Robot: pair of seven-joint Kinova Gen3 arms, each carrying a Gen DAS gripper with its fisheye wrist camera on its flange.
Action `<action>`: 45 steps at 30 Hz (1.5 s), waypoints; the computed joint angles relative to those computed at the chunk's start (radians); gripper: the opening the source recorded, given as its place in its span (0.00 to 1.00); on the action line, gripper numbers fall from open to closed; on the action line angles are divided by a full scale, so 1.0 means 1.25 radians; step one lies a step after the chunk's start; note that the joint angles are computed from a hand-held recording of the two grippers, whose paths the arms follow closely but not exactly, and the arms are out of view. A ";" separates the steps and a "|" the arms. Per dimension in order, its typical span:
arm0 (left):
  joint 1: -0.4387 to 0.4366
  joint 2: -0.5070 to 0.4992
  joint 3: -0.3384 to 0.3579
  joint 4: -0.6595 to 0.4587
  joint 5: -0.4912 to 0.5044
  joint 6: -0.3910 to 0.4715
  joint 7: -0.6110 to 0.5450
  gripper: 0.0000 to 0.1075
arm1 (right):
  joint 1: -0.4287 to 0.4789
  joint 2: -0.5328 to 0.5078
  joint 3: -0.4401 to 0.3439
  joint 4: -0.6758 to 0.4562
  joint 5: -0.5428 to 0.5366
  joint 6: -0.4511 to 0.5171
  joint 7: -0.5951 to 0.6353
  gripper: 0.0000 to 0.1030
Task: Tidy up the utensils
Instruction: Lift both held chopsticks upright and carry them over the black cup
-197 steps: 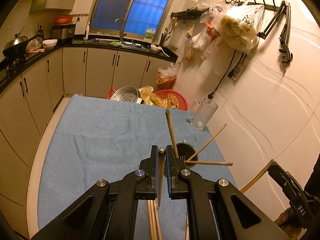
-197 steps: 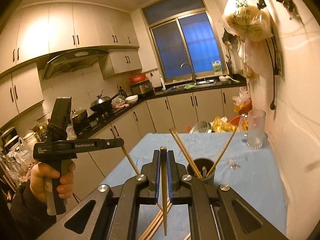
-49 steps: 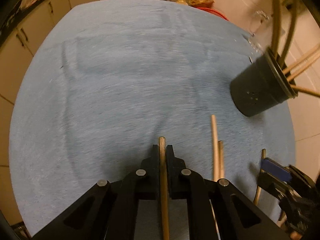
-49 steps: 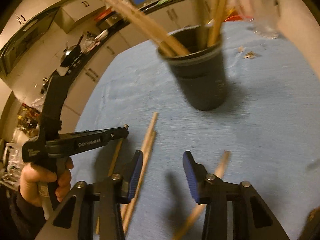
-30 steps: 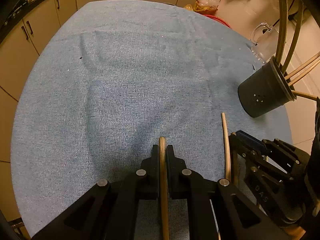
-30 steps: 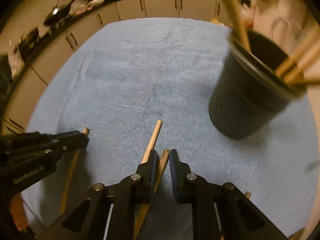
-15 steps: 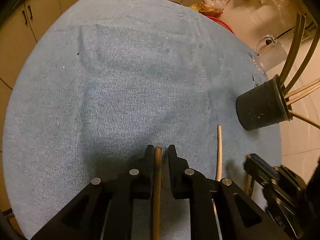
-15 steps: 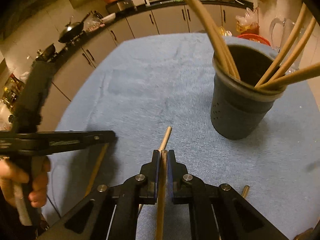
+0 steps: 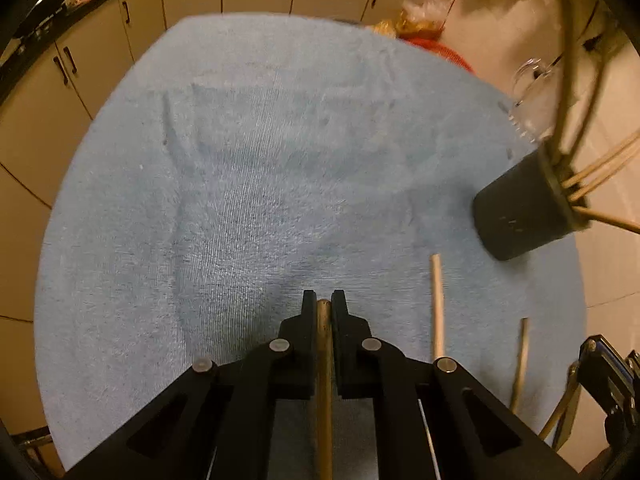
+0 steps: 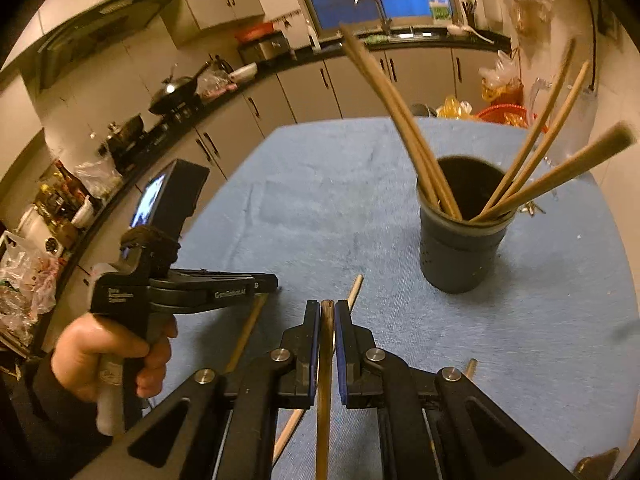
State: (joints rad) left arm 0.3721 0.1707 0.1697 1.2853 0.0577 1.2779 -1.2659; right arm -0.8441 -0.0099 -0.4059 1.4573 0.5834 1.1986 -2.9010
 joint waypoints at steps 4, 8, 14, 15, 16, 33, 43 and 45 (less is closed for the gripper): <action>-0.004 -0.067 0.005 0.007 0.013 -0.016 -0.009 0.06 | -0.004 -0.031 -0.018 0.002 0.027 0.011 -0.013 0.08; -0.028 -0.135 0.003 0.006 0.048 -0.031 -0.055 0.06 | 0.007 -0.061 -0.050 0.003 0.050 0.026 -0.023 0.08; -0.054 -0.213 0.005 -0.020 0.071 -0.034 -0.081 0.06 | 0.029 -0.092 -0.111 -0.018 0.090 0.068 -0.028 0.08; -0.057 -0.224 0.003 -0.024 0.078 -0.033 -0.088 0.06 | 0.033 -0.094 -0.120 -0.023 0.097 0.075 -0.026 0.08; -0.060 -0.225 0.002 -0.028 0.085 -0.036 -0.098 0.06 | 0.036 -0.099 -0.129 -0.027 0.104 0.081 -0.024 0.08; -0.056 -0.219 0.045 -0.134 0.040 -0.020 -0.083 0.06 | 0.044 -0.087 -0.211 -0.135 0.226 0.192 0.036 0.08; -0.033 -0.191 0.055 -0.223 0.007 0.002 -0.065 0.06 | -0.005 -0.066 -0.186 -0.208 0.299 0.242 0.080 0.08; -0.029 -0.190 0.055 -0.227 0.003 0.000 -0.064 0.06 | -0.011 -0.066 -0.185 -0.214 0.311 0.248 0.083 0.08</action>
